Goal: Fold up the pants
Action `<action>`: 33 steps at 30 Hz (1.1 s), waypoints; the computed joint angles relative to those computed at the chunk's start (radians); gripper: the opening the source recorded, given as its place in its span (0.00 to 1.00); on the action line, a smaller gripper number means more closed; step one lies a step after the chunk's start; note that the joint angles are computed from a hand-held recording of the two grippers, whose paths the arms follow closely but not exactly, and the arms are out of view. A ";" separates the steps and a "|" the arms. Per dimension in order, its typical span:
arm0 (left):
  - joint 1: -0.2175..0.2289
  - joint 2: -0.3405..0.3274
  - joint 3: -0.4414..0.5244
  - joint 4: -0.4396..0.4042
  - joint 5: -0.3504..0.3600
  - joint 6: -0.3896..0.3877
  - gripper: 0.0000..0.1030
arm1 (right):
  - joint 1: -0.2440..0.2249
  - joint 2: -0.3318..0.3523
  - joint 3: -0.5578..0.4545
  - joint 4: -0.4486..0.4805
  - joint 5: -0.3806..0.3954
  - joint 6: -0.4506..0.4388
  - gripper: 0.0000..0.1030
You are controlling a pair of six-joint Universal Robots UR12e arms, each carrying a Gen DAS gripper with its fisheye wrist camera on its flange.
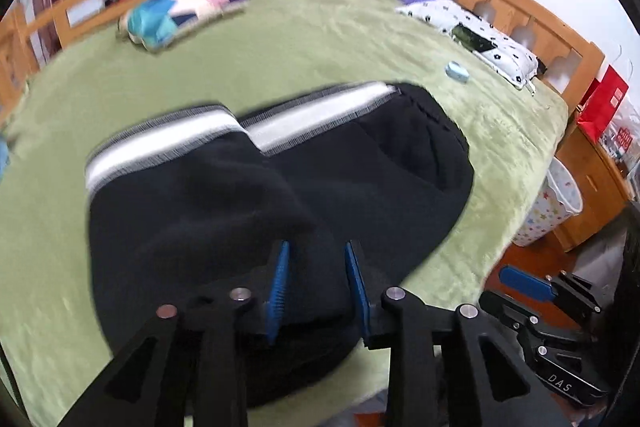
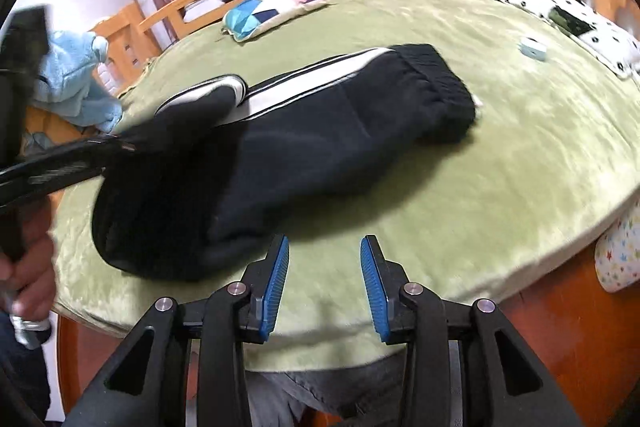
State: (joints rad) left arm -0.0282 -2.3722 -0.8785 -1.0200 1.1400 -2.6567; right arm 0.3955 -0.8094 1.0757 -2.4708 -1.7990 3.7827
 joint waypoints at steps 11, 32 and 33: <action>0.086 0.098 -0.156 0.176 0.030 -0.051 0.63 | -0.017 0.119 -0.152 -0.121 0.148 0.027 0.55; 0.119 0.050 -0.089 0.059 -0.029 -0.129 0.63 | -0.060 0.193 -0.389 -0.022 -0.127 -0.142 0.14; 0.113 0.043 -0.079 0.050 -0.041 -0.121 0.63 | -0.070 0.173 -0.355 0.015 -0.142 -0.104 0.15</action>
State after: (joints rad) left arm 0.0849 -2.3297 -0.9577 -0.9696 1.0994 -2.7775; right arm 0.3253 -0.6359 0.7207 -2.4556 -1.9406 3.6783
